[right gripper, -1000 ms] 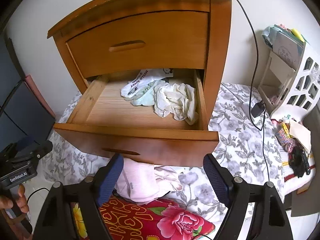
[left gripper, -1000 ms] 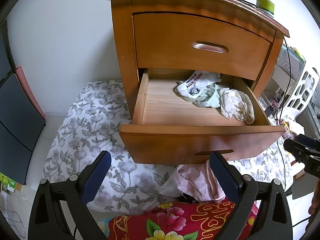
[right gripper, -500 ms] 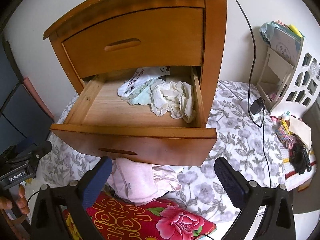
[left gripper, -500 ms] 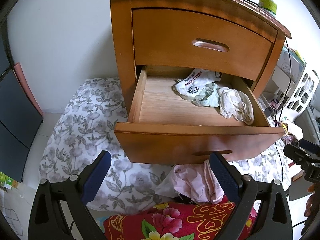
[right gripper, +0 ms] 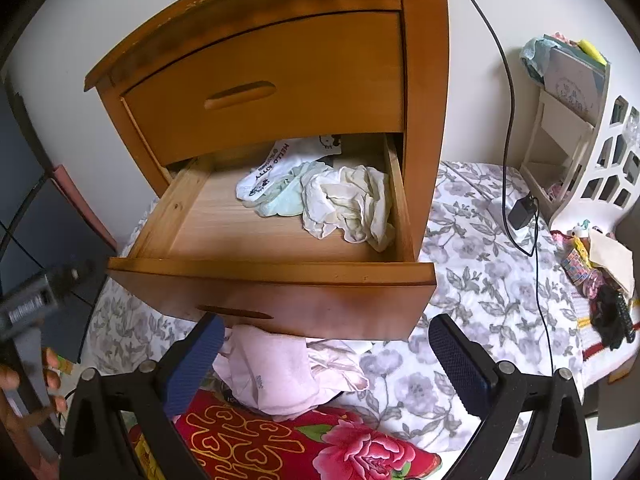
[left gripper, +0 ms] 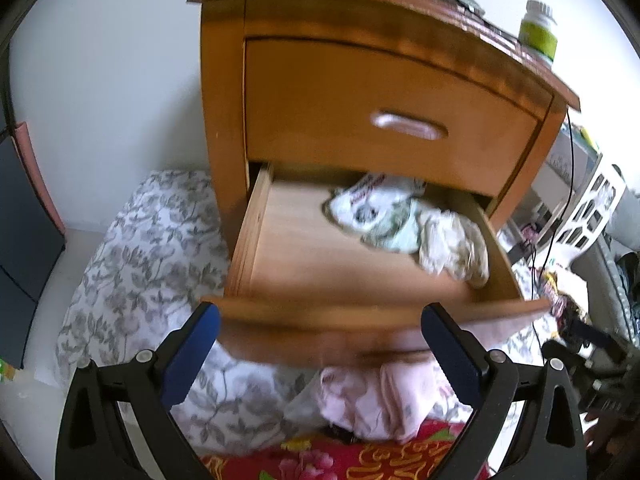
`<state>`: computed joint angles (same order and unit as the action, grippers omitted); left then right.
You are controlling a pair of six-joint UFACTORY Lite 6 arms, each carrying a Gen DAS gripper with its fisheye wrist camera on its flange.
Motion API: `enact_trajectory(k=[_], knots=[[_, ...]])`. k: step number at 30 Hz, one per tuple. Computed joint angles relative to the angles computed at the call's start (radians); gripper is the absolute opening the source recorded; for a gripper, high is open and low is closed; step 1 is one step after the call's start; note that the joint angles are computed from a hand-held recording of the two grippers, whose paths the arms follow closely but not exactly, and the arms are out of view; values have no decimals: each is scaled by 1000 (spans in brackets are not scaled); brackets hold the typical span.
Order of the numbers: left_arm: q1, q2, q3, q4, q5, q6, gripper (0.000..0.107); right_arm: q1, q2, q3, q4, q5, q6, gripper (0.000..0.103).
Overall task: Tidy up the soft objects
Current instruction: 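Reach the open left tool into the drawer over the pale green lace cloth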
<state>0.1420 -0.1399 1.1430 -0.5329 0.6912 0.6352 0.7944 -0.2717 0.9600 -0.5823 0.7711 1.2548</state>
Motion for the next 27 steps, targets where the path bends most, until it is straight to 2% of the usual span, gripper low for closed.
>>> enact_trajectory(k=[6,12,18,20,27], knots=[[-45,132,187,0,10,8,100,-44,-13,-28,13,-42,-33,103],[-138,305,419,197,40,-195,100,-69,-6,-35,33,-75,-73,103],[-224,515,624,291,170,-264,100,-92,-8,-50,48,-95,-99,103],[-247,578,662,309,208,-278,100,-105,-11,-59,59,-105,-111,103],[-333,702,705,374,198,-331,100,-146,-19,-86,96,-131,-161,103]])
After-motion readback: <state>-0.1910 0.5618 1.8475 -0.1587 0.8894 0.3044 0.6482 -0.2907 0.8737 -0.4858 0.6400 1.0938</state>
